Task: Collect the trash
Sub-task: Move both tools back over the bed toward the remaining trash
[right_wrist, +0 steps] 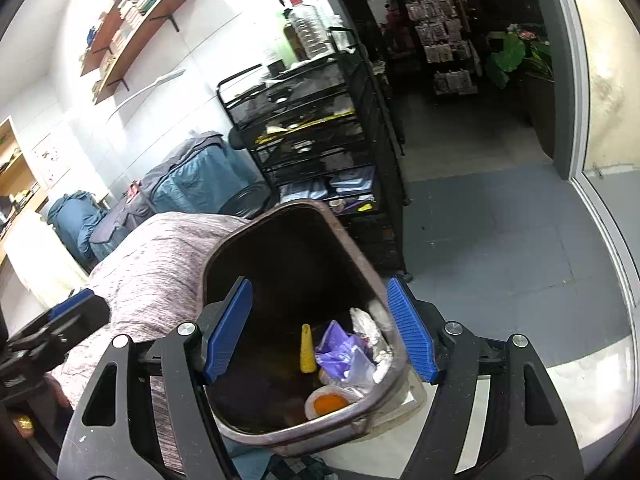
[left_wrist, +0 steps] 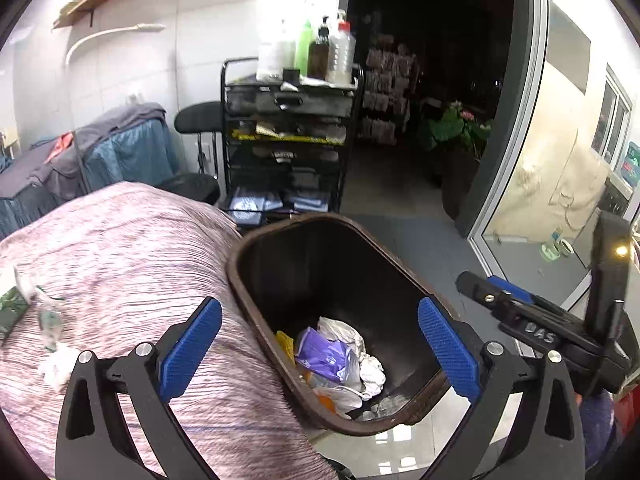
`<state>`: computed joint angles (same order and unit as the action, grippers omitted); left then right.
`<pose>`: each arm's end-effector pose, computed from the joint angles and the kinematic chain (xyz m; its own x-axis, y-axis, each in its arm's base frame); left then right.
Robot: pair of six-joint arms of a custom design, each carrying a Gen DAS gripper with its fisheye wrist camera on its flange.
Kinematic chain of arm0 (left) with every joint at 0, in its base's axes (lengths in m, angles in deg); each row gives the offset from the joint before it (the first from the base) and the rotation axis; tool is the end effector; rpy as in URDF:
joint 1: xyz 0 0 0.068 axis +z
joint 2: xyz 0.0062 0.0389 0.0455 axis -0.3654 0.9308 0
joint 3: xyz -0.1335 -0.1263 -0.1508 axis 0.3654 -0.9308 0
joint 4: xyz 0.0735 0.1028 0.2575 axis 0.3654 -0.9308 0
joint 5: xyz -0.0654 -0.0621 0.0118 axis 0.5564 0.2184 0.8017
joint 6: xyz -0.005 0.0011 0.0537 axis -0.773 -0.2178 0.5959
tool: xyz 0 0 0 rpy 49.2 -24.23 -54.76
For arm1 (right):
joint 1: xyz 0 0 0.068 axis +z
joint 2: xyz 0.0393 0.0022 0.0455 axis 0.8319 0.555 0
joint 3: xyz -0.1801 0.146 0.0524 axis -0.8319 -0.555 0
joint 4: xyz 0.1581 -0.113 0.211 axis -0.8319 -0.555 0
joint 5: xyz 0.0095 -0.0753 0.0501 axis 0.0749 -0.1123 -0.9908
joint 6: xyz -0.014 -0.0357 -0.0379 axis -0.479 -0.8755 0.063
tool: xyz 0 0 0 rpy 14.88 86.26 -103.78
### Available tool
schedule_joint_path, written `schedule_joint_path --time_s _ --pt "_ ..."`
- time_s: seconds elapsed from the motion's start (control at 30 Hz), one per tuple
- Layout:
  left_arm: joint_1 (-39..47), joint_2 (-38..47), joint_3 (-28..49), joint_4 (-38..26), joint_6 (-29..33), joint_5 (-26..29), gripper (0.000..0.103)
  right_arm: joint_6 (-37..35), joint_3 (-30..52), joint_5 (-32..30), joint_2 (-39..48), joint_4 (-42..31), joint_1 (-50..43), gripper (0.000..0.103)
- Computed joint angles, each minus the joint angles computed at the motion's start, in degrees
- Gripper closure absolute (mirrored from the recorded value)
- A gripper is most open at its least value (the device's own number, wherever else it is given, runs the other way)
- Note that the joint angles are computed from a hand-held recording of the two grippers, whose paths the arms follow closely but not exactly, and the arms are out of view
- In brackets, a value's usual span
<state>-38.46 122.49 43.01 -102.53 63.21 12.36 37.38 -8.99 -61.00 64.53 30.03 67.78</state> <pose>0.3258 -0.1047 0.2127 -0.5944 0.1918 -0.7810 0.3968 0.9146 -0.0774 0.3088 0.0621 0.1575 -0.5835 0.4140 -0.6986 0.1429 0.8992 0.4135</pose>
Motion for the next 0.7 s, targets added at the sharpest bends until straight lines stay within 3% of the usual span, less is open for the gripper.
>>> schedule_joint_path --time_s 0.17,0.33,0.7 --pt "2.3 -6.0 -3.3 -1.0 1.3 0.4 0.006 -0.3 2.6 0.0 1.5 0.0 2.9 0.033" --pt "6.6 -9.8 -5.2 -1.9 1.4 2.0 0.006 -0.7 5.4 0.3 3.6 0.3 6.5 0.025" --pt "21.6 -13.9 -7.7 -4.5 4.3 6.4 0.006 -3.5 17.9 -1.6 12.6 -1.6 15.5 0.022"
